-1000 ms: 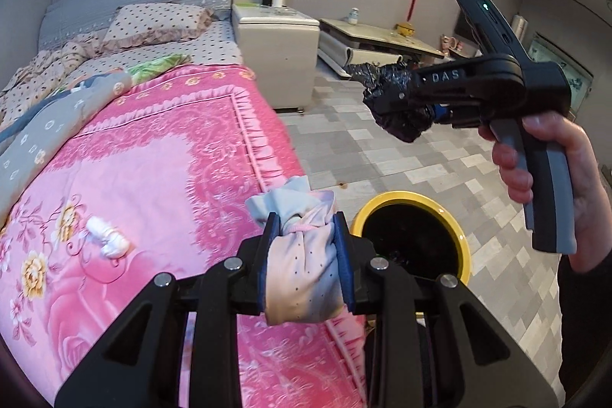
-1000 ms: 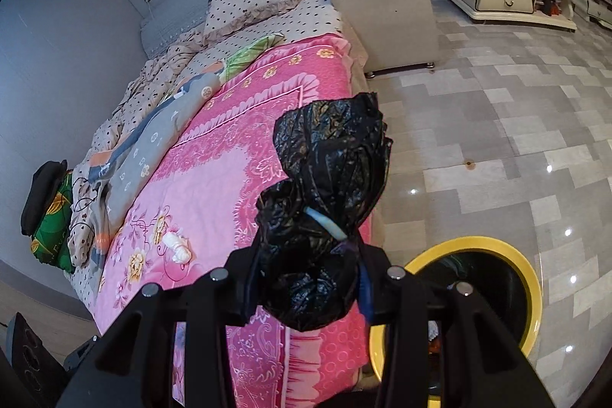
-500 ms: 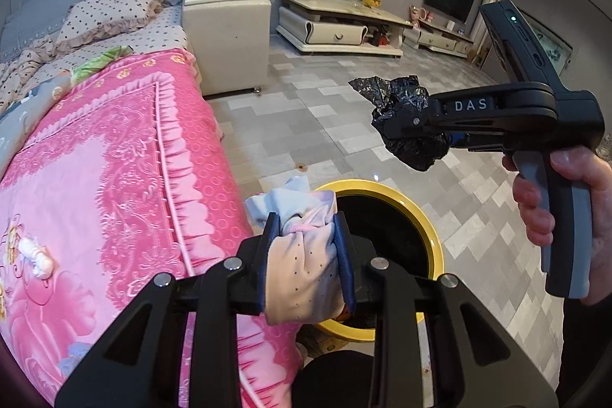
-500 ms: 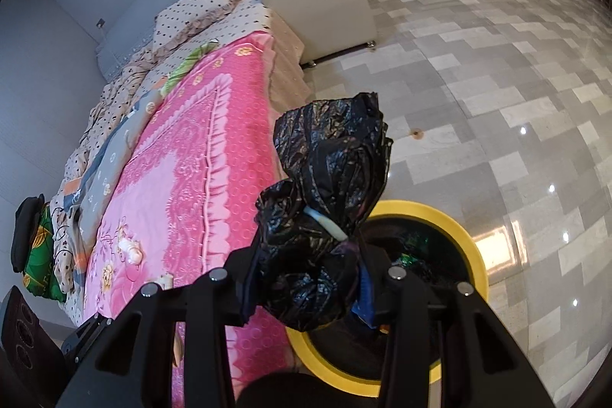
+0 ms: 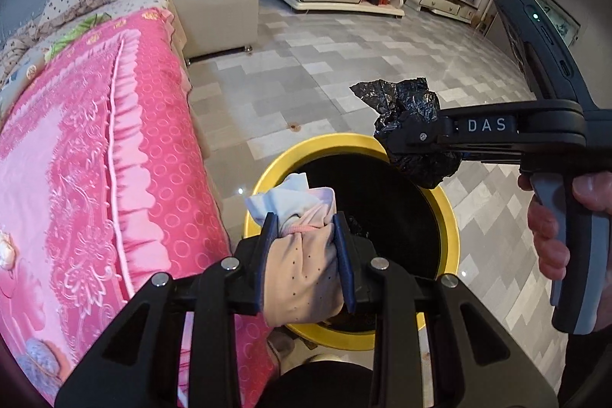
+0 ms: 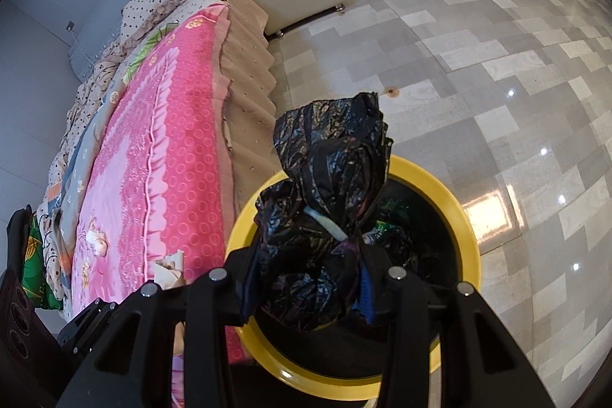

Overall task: Collect trash
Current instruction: 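Open both tools over the yellow bin to drop the bag and cloth, then move both tools back over the bed toward the tissue and blue bundle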

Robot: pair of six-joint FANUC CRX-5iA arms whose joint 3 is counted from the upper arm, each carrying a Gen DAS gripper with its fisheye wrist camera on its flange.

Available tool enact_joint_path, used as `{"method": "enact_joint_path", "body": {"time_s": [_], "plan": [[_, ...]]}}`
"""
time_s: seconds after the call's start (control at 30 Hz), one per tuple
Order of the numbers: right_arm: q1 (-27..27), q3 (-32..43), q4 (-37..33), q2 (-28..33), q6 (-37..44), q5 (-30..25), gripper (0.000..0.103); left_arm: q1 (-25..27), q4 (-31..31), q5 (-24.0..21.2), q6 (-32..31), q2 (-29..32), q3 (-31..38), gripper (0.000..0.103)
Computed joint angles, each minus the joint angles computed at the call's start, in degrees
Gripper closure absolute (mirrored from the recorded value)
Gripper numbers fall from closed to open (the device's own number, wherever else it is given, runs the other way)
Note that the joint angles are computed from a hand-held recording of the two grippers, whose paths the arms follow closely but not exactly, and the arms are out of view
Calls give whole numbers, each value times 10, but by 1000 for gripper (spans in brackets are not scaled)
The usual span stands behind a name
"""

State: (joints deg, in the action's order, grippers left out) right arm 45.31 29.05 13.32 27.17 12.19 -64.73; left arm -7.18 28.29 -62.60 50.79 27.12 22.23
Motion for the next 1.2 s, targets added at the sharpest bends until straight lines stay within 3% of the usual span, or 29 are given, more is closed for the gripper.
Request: {"method": "enact_joint_path", "body": {"time_s": [0.3, 0.43, 0.57, 0.67, 0.93, 1.2], "plan": [[3, -35, 17, -17, -26, 11, 60, 1, 22, -6, -3, 10, -1, 72], [4, -44, 34, -25, -45, 7, 52, 7, 34, 0, -7, 6, -6, 57], [9, -58, 57, -35, -69, -2, 36, 17, 39, 7, -10, -2, -12, 41], [11, -63, 61, -36, -74, -5, 32, 28, 36, 23, -10, -10, -19, 30], [33, -50, 74, -27, -67, 7, 29, 77, 7, 37, 10, -7, 2, 23], [60, 78, 67, 41, 12, -19, 27, 143, -24, 42, 42, 9, 43, 23]]}}
